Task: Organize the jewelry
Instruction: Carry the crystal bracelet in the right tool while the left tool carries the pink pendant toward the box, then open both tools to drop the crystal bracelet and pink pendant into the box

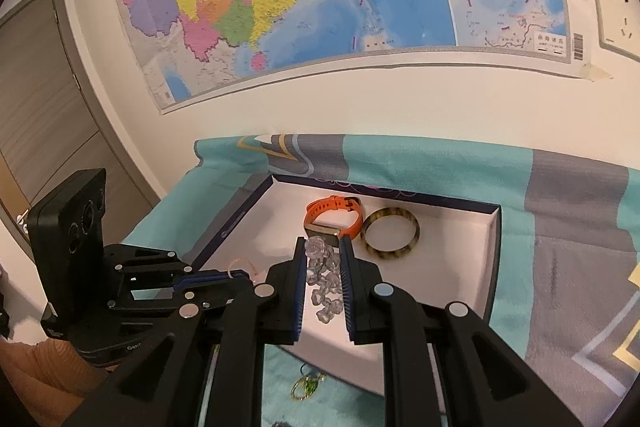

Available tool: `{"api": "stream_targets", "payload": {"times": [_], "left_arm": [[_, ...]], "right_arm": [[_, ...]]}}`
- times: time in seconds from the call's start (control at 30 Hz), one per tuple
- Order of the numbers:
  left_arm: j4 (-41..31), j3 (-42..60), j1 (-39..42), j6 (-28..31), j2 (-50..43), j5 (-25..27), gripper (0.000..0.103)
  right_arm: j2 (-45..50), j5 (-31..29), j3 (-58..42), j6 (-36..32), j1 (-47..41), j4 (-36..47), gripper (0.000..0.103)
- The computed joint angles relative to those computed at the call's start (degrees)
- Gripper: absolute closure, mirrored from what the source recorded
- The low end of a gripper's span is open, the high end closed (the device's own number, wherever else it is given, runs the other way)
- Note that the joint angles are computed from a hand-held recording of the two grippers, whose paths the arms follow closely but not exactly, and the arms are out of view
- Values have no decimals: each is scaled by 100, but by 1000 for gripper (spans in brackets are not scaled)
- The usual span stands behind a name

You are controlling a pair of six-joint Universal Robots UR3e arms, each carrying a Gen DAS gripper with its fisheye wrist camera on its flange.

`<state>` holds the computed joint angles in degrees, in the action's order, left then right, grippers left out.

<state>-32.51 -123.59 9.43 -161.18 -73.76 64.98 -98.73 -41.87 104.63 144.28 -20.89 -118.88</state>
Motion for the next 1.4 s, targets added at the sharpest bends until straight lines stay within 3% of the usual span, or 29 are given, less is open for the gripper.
{"api": "stream_targets", "payload": {"times": [0.5, 0.77, 1.17, 1.3, 1.4], "left_arm": [[481, 855, -237, -234, -1540, 497, 98], [430, 1175, -371, -330, -2062, 676, 98], [223, 1325, -291, -335, -2207, 520, 97], [285, 1279, -310, -337, -2149, 538, 91], [303, 1125, -240, -329, -1913, 460, 77]], "right_arm": [[1626, -261, -819, 1087, 718, -1011, 89], [1860, -457, -781, 1094, 743, -1142, 88], [1886, -914, -540, 1088, 698, -1402, 87], [1821, -1031, -429, 1103, 646, -1435, 85], [1742, -1133, -322, 1164, 566, -1461, 77]]}}
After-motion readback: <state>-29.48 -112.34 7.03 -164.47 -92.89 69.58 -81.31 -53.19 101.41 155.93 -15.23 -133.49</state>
